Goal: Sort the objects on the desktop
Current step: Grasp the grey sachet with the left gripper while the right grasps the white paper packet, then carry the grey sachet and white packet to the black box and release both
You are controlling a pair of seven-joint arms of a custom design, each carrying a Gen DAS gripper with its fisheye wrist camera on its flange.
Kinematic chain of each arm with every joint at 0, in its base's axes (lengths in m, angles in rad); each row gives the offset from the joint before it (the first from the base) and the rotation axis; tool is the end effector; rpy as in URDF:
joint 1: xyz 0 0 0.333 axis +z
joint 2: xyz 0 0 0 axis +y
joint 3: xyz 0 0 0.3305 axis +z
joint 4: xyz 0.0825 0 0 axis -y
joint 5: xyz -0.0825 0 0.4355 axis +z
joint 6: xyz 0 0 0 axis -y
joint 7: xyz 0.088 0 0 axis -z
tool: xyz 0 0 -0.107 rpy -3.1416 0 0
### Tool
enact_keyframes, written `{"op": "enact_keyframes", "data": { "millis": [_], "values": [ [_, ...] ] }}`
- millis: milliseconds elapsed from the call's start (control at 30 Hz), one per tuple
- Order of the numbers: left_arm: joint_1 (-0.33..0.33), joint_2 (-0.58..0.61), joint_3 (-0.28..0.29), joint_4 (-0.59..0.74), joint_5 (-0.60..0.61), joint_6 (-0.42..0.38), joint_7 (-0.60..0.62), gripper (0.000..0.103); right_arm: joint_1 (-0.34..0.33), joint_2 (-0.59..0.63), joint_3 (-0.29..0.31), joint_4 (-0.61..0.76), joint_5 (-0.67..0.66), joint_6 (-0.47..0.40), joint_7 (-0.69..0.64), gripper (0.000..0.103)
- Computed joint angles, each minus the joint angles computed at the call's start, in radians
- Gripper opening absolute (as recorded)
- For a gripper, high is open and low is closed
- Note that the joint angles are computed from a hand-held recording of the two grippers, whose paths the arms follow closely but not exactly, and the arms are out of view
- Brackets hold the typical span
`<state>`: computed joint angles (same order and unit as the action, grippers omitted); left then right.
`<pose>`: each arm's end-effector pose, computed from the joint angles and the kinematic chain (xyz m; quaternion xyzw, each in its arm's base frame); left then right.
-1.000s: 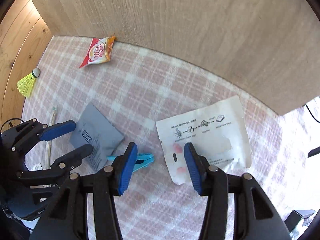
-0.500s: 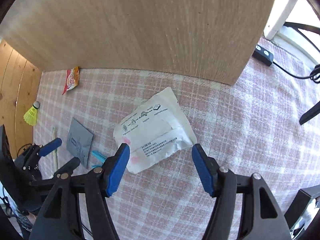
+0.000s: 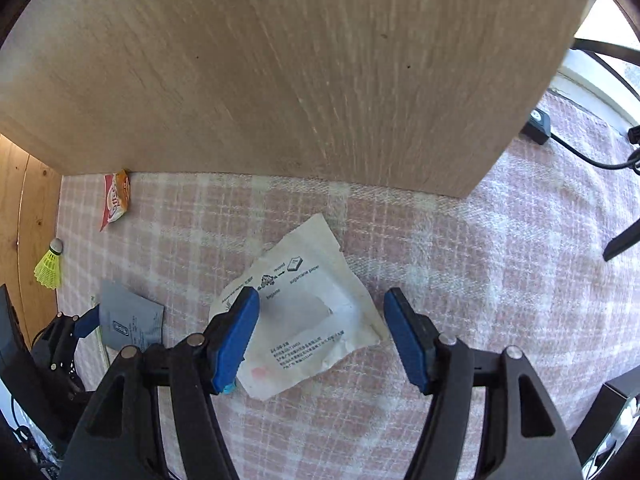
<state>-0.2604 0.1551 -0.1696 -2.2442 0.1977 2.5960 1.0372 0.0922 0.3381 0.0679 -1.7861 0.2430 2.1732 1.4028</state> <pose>0.5391 -0.2513 0.2950 -0.6848 0.7204 -0.0813 0.0742 0.6852 0.1167 0.3578 -0.7660 0.6325 0.0622 0.0970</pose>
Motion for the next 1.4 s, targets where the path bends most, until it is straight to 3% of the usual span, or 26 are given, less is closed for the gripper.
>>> {"op": "enact_keyframes", "data": {
  "millis": [67, 167, 233, 267, 333, 367, 433, 533, 667, 700, 867, 1000, 1200, 1400],
  "values": [
    [0.001, 0.006, 0.002, 0.002, 0.007, 0.002, 0.002, 0.086, -0.001, 0.006, 0.01, 0.007, -0.002, -0.003, -0.051, 0.069],
    [0.001, 0.007, 0.004, 0.0, 0.004, 0.016, 0.002, 0.085, 0.014, -0.006, 0.007, -0.007, -0.043, 0.005, -0.085, 0.071],
    [-0.004, 0.0, 0.004, -0.007, 0.012, 0.032, -0.008, 0.066, 0.017, -0.015, 0.005, -0.017, -0.054, 0.011, -0.094, 0.066],
    [-0.005, -0.003, 0.001, -0.009, 0.008, 0.036, -0.008, 0.063, 0.019, -0.019, 0.002, -0.021, -0.058, 0.014, -0.092, 0.062],
    [-0.014, -0.004, 0.004, -0.01, 0.033, 0.04, -0.038, 0.055, 0.01, -0.022, 0.003, -0.018, -0.035, -0.002, -0.098, 0.041],
    [-0.018, -0.005, 0.005, -0.011, 0.043, 0.043, -0.052, 0.052, 0.005, -0.021, 0.003, -0.011, -0.021, -0.018, -0.1, 0.039],
    [-0.021, -0.008, 0.004, -0.013, 0.051, 0.047, -0.077, 0.031, 0.004, -0.029, 0.001, -0.016, -0.018, -0.016, -0.109, 0.032],
    [-0.012, -0.016, 0.001, -0.029, 0.029, 0.064, -0.069, 0.024, -0.005, -0.048, -0.001, -0.029, 0.008, -0.015, -0.123, 0.019],
    [0.016, -0.097, -0.013, -0.124, -0.064, 0.109, -0.032, 0.017, -0.02, -0.061, -0.006, -0.025, 0.064, -0.029, -0.132, 0.015],
    [0.025, -0.09, 0.01, -0.124, -0.104, 0.124, 0.02, 0.012, -0.026, -0.065, -0.006, -0.026, 0.081, -0.035, -0.138, 0.014],
    [0.071, -0.215, -0.021, -0.227, -0.125, 0.124, 0.045, 0.012, -0.054, -0.125, -0.023, -0.076, 0.15, -0.025, -0.179, 0.013],
    [0.056, -0.304, -0.068, -0.225, -0.139, 0.068, 0.023, 0.012, -0.037, -0.153, -0.027, -0.05, 0.149, -0.041, -0.154, 0.013],
    [0.009, -0.289, -0.111, -0.122, -0.174, 0.033, 0.065, 0.012, -0.059, -0.341, -0.091, -0.241, 0.161, 0.001, -0.211, 0.013],
    [-0.071, -0.16, -0.141, 0.07, -0.219, 0.013, 0.168, 0.012, -0.106, -0.507, -0.18, -0.391, 0.124, 0.012, -0.23, 0.013]
  ]
}}
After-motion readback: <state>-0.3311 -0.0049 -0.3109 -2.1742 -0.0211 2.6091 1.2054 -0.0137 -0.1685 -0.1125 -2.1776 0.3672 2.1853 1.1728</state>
